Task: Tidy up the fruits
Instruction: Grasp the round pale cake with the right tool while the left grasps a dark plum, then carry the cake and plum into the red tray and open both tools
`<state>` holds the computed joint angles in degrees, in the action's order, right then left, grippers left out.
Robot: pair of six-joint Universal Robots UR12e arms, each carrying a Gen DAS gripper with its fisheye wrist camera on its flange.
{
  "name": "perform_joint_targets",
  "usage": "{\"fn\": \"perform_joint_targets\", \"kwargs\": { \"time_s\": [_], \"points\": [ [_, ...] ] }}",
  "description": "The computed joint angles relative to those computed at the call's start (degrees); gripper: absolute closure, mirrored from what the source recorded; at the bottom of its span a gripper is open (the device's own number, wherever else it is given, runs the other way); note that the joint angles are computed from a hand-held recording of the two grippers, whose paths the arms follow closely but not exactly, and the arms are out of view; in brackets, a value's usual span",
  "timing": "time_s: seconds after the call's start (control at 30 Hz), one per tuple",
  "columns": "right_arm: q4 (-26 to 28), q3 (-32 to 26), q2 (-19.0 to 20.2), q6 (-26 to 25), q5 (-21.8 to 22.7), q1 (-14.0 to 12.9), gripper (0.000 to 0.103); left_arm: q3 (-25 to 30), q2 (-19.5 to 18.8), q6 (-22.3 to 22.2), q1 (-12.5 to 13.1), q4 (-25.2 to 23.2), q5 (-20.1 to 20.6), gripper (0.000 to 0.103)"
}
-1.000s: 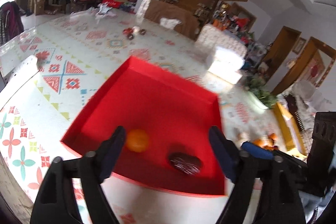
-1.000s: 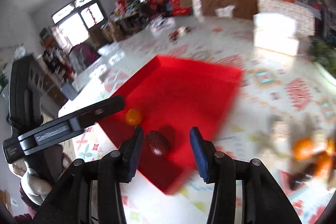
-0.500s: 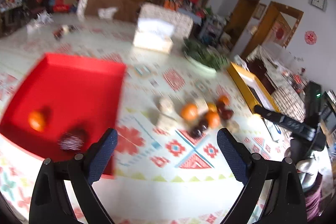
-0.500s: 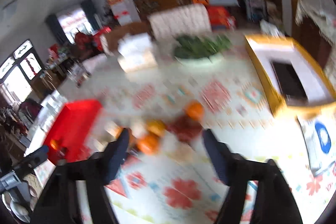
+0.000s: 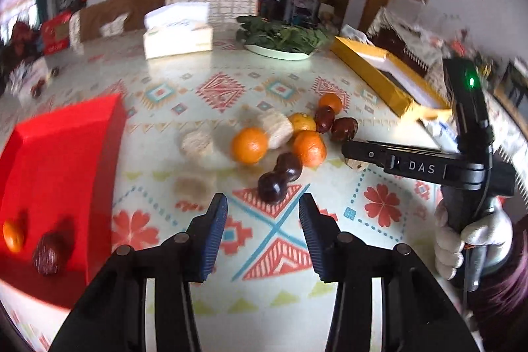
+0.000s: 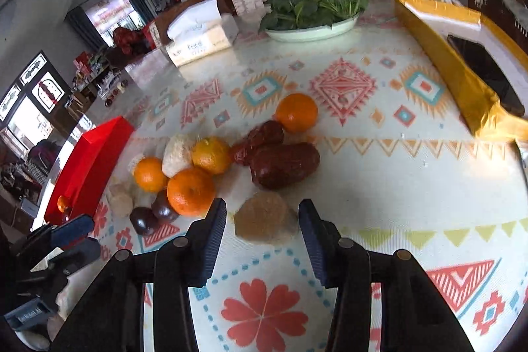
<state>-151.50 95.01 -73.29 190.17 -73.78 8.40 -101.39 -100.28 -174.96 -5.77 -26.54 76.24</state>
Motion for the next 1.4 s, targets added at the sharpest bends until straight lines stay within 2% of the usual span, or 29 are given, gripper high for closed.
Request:
{"fn": "perform_joint_targets", "kwargs": {
  "time_s": [0.07,0.13,0.4,0.5,0.63,0.73,0.9,1.07,1.23,1.4],
  "points": [
    [-0.3,0.0,0.1,-0.7,-0.4,0.2,0.053,1.3,-1.2,1.5,-0.7,-0.6,0.7,0.059],
    [-0.6,0.1,0.0,-1.5,-1.4,0.4,0.06,2.6,-2.5,2.9,-1.3,-1.4,1.2,0.059],
    [-0.7,0.2,0.0,-2.2,-0.7,0.4,0.061,5.4,-5.2,5.8,-2.3,-5.4,3.3,0.059],
    [-0.7,0.3,0.0,-2.5,-0.7,0.4,0.061,5.4,-5.2,6.3,-2.7,-4.9,4.6,0.072],
    [-1.0,0.4,0.0,-2.3,-0.4,0.3,0.061,4.8,-4.8,5.6,-2.7,-3.6,5.0,0.081],
    [-1.4,0.5,-0.1,-2.2,-0.6,0.4,0.061,3.8,-4.0,3.9,-2.2,-2.6,3.9,0.081],
    [-2.4,0.9,-0.3,-1.4,0.0,0.2,0.064,1.4,-1.8,1.1,-0.6,0.1,0.9,0.081],
    [-3.4,1.6,-1.3,0.4,1.7,0.0,0.064,-1.7,1.3,-2.4,2.2,3.1,-2.3,0.081],
    [-4.0,1.5,-2.2,0.8,5.6,0.2,0.064,-4.8,4.1,-7.3,6.0,6.6,-2.9,0.081],
    [-3.0,-0.7,-1.5,1.3,11.1,1.2,0.064,-7.3,6.1,-11.8,10.3,8.0,-2.6,0.081]
  ]
}}
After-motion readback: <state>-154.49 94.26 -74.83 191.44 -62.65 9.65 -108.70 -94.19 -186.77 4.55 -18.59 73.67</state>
